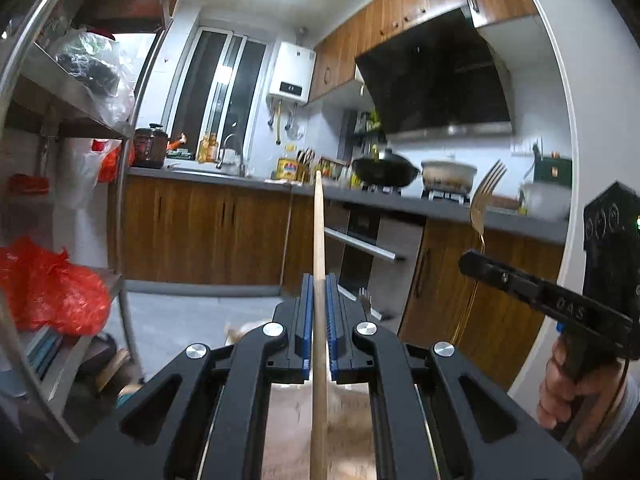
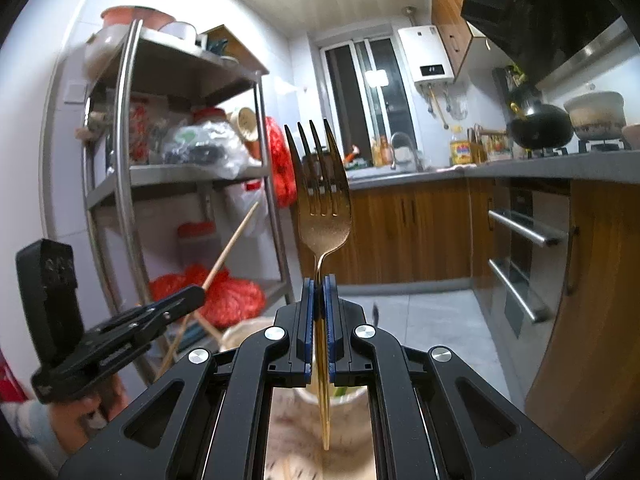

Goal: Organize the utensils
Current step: 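Carry the chopstick to the tall cup while the right tool carries the gold fork to the short cup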

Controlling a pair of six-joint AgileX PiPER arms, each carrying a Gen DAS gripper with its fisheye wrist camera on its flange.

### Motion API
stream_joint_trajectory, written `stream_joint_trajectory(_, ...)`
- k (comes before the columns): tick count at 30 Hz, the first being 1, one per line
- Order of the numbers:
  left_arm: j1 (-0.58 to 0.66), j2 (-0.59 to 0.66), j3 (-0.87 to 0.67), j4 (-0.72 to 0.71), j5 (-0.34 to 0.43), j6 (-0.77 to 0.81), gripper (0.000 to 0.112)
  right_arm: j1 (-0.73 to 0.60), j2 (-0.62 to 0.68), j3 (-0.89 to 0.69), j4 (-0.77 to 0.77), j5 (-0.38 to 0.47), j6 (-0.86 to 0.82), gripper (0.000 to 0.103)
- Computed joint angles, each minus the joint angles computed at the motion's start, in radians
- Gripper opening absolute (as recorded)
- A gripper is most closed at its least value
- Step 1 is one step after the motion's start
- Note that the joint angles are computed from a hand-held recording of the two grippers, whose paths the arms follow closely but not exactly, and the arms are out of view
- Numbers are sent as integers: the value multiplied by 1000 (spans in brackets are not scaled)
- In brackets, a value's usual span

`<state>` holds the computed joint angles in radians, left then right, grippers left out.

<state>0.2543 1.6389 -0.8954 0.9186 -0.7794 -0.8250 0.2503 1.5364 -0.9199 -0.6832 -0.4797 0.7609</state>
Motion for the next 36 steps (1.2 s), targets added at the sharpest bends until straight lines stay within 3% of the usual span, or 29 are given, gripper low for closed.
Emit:
stream_joint_trajectory(9, -76, 175, -263, 1, 62, -109, 6, -27, 148, -182, -140, -26, 192, 6)
stream_joint_trajectory(16, -108, 221, -284, -99, 70, 33, 6, -19, 190, -232, -154, -14, 208, 6)
stream_joint_trajectory(24, -108, 262, -346, -99, 117, 87, 6, -11, 219, -292, -179, 15, 241, 6)
stream_joint_trajectory(27, -95, 278, -388, -45, 126, 25, 6, -1, 225, -298, -166, 27, 223, 6)
stream_joint_trajectory(36, -69, 195, -239, -31, -23, 10, 6, 6, 239, -299, -173, 36, 228, 6)
